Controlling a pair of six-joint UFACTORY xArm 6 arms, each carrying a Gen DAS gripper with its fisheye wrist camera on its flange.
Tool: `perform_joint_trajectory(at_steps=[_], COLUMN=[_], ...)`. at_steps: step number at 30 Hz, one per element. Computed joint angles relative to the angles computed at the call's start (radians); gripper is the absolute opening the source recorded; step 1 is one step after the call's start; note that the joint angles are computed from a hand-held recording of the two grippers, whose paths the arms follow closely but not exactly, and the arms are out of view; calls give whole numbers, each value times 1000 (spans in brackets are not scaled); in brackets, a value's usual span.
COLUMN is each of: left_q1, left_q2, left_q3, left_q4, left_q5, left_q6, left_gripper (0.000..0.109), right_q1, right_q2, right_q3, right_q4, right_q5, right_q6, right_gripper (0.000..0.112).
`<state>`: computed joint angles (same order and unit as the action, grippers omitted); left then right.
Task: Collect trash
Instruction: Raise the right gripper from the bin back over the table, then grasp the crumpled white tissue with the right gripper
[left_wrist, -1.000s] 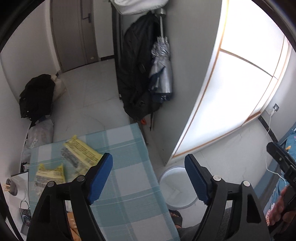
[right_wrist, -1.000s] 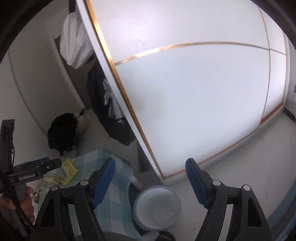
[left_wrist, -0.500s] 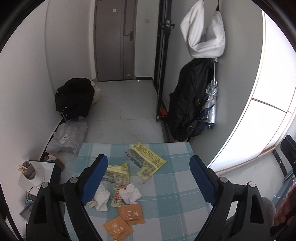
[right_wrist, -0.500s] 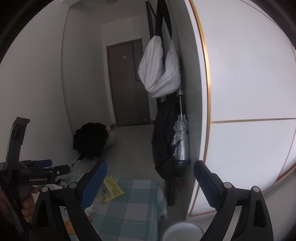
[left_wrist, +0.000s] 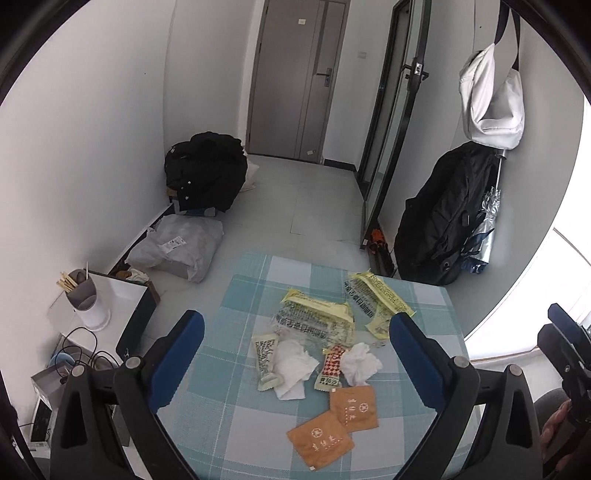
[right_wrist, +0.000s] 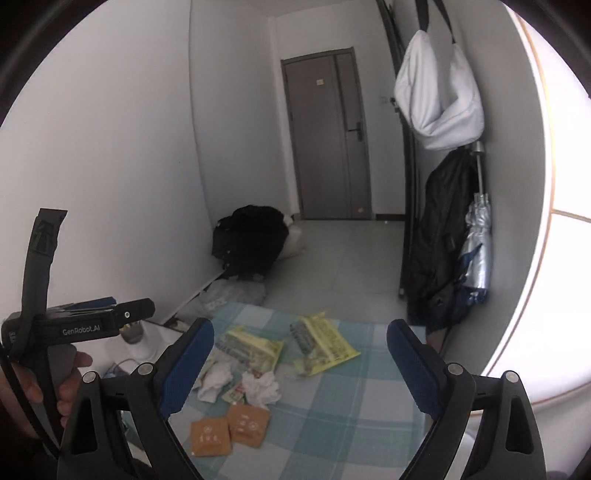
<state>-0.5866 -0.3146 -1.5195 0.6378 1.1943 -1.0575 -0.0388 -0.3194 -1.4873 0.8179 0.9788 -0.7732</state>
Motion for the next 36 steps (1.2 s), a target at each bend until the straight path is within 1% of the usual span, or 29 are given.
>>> perform_joint_trajectory(at_steps=[3, 6, 9, 10, 12, 15, 21, 23, 26, 29, 31, 33, 34, 36], left_q1=[42, 53, 82, 101, 131, 169, 208, 224, 251, 276, 289, 289, 287, 284], left_q2=[-61, -90, -124, -132, -140, -150, -162, -170, -174, -181, -186, -177, -172, -166], left_q3=[92, 136, 185, 200, 219, 243, 253, 263, 275, 288, 297, 285, 277, 268], left_q4=[-65, -64, -110, -145, -207, -276, -324, -346, -384, -426, -448, -435, -421, -408], left_q5=[-71, -82, -100, -114, -128, -147, -125, -131, -134, -144, -153, -126, -108, -88], left_q6=[-3, -12, 7, 17, 35, 50, 45, 46, 51, 49, 49, 41, 38, 38], left_gripper=[99, 99, 99, 99, 99, 99, 99, 99, 99, 99, 99, 99, 99, 99], right_q1=[30, 79, 121, 133, 141, 162, 200, 207, 227, 244, 257, 268, 271, 274], right_q2=[-16, -34, -28, -26, 6, 35, 109, 144, 185, 241, 271, 293, 302, 325], right_q3=[37, 85, 106, 109, 91, 78, 31, 6, -12, -51, -64, -71, -76, -88], right_q4=[-32, -89, -157, -179, -211, -262, -317, -320, -333, -347, -356, -363, -367, -353], right_q5=[20, -16, -22, -17, 31, 66, 106, 125, 122, 147, 147, 144, 146, 167], right_q6=[18, 38, 65, 83, 113, 147, 235, 256, 265, 301, 331, 350, 358, 360], right_gripper=[95, 95, 95, 95, 95, 95, 95, 95, 95, 94, 94, 93, 91, 82])
